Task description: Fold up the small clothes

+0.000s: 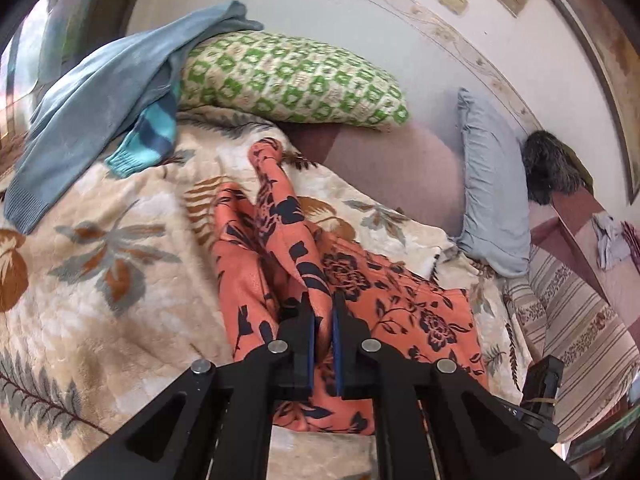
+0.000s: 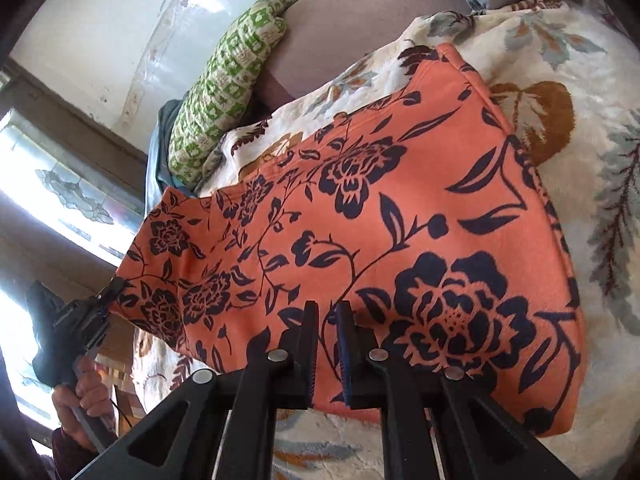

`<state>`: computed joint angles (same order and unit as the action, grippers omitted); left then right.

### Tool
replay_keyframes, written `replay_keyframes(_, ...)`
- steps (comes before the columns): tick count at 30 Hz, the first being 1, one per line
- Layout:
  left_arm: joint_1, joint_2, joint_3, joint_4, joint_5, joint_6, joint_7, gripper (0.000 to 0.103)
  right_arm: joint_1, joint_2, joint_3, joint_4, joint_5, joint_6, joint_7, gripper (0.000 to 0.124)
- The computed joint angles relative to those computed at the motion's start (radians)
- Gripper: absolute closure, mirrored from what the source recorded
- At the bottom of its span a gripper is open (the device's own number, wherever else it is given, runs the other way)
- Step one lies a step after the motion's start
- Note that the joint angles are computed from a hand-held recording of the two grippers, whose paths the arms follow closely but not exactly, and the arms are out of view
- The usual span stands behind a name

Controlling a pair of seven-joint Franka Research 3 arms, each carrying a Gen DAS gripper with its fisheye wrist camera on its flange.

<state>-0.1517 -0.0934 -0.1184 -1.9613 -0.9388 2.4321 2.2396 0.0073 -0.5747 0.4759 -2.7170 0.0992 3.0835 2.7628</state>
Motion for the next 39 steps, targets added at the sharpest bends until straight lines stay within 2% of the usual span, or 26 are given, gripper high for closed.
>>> replay_keyframes(2, -0.025, -0.009, -0.027, 0.011, 0.031, 0.007, -0.010, 0.096, 0.004, -0.041, -0.014, -0.038, 0.030, 0.023, 0.031, 0.113)
replay_keyframes(4, -0.057, -0.005, -0.049, 0.025, 0.047, -0.004, -0.030, 0.096, 0.023, -0.078, -0.037, -0.086, 0.069, 0.081, 0.048, 0.111)
replay_keyframes(9, -0.147, 0.019, -0.114, 0.020, 0.109, -0.046, -0.037, 0.096, 0.199, -0.081, -0.217, -0.176, 0.172, 0.283, -0.002, 0.111)
replay_keyframes(12, -0.172, 0.035, -0.120, 0.014, 0.098, -0.154, -0.020, 0.096, 0.312, -0.070, -0.346, -0.210, 0.200, 0.378, -0.018, 0.110)
replay_keyframes(14, -0.165, 0.020, -0.101, -0.002, 0.016, -0.230, 0.045, 0.093, 0.406, -0.049, -0.456, -0.219, 0.190, 0.441, -0.027, 0.109)
replay_keyframes(16, -0.156, -0.028, -0.087, -0.038, -0.005, -0.214, 0.118, 0.090, 0.504, -0.031, -0.569, -0.210, 0.156, 0.464, -0.039, 0.091)
replay_keyframes(17, -0.152, -0.049, -0.076, -0.053, -0.012, -0.191, 0.150, 0.086, 0.551, -0.024, -0.620, -0.203, 0.142, 0.469, -0.036, 0.059)
replay_keyframes(18, -0.147, -0.067, -0.063, -0.065, -0.025, -0.166, 0.174, 0.078, 0.598, -0.005, -0.667, -0.195, 0.124, 0.498, -0.029, 0.047)
replay_keyframes(19, -0.140, -0.074, -0.049, -0.070, -0.034, -0.140, 0.186, 0.072, 0.646, 0.013, -0.726, -0.184, 0.077, 0.516, -0.021, 0.047)
replay_keyframes(20, -0.132, -0.076, -0.040, -0.073, -0.034, -0.105, 0.183, 0.059, 0.660, 0.022, -0.750, -0.172, 0.036, 0.502, -0.010, 0.047)
replay_keyframes(21, -0.123, -0.071, -0.034, -0.071, -0.014, -0.075, 0.163, 0.054, 0.657, 0.030, -0.739, -0.156, 0.050, 0.474, -0.032, 0.047)
replay_keyframes(23, -0.101, -0.032, -0.024, -0.042, 0.048, -0.066, 0.100, 0.053, 0.636, 0.051, -0.709, -0.130, 0.057, 0.432, -0.057, 0.047)
replay_keyframes(25, -0.083, 0.006, -0.026, -0.023, 0.107, -0.068, 0.043, 0.053, 0.655, 0.077, -0.722, -0.111, 0.062, 0.423, -0.067, 0.047)
replay_keyframes(27, -0.070, 0.037, -0.043, -0.017, 0.214, -0.064, -0.034, 0.054, 0.699, 0.104, -0.765, -0.092, 0.044, 0.443, -0.061, 0.047)
replay_keyframes(28, -0.067, 0.046, -0.050, -0.022, 0.251, -0.065, -0.056, 0.054, 0.683, 0.111, -0.744, -0.080, 0.049, 0.429, -0.067, 0.047)
replay_keyframes(30, -0.063, 0.053, -0.059, -0.039, 0.291, -0.077, -0.065, 0.054, 0.603, 0.115, -0.649, -0.046, 0.087, 0.348, -0.109, 0.047)
replay_keyframes(32, -0.068, 0.039, -0.073, -0.075, 0.333, -0.038, -0.059, 0.054, 0.489, 0.125, -0.526, 0.000, 0.132, 0.217, -0.145, 0.047)
replay_keyframes(34, -0.078, 0.024, -0.078, -0.102, 0.351, 0.003, -0.033, 0.054, 0.375, 0.140, -0.409, 0.042, 0.140, 0.120, -0.155, 0.047)
replay_keyframes(36, -0.081, 0.024, -0.072, -0.096, 0.354, -0.006, -0.039, 0.054, 0.281, 0.152, -0.315, 0.083, 0.123, 0.040, -0.159, 0.047)
replay_keyframes(39, -0.082, 0.023, -0.068, -0.093, 0.361, -0.016, -0.042, 0.054, 0.238, 0.185, -0.256, 0.140, 0.104, -0.005, -0.208, 0.047)
